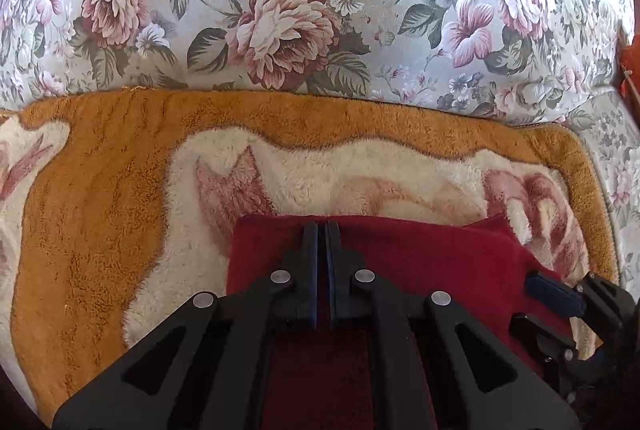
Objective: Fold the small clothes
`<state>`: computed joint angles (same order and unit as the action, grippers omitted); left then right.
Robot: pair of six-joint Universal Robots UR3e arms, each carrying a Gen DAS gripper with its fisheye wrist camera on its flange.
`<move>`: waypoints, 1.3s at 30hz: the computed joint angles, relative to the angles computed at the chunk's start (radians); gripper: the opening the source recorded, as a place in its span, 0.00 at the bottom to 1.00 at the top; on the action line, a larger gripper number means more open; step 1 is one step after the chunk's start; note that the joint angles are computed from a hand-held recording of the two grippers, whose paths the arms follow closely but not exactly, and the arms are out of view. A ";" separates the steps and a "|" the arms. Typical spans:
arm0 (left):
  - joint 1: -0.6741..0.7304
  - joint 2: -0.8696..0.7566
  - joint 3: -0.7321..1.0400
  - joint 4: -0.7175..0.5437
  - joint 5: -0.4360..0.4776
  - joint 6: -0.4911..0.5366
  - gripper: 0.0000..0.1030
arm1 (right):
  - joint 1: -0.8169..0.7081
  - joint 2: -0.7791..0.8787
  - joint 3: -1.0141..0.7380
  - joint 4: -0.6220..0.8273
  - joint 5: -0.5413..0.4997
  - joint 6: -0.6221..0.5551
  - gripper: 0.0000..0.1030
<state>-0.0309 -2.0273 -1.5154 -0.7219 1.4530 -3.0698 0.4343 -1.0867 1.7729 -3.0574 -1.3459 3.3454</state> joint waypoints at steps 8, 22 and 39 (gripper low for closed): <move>0.058 0.076 0.111 -0.238 -0.111 0.070 0.04 | 0.023 -0.115 -0.075 0.226 -0.072 0.107 0.29; 0.544 0.735 -0.609 -0.481 -0.627 0.480 0.72 | -0.023 -0.096 0.597 -0.773 0.121 0.912 0.81; 0.683 0.714 -0.648 -0.811 -0.883 0.769 0.81 | -0.133 -0.011 0.593 -0.839 0.381 0.784 0.52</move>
<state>0.6524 -1.3132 -2.1639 -1.5325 0.5700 -2.3009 0.3012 -1.0978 2.3659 -3.8968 -0.9650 4.1297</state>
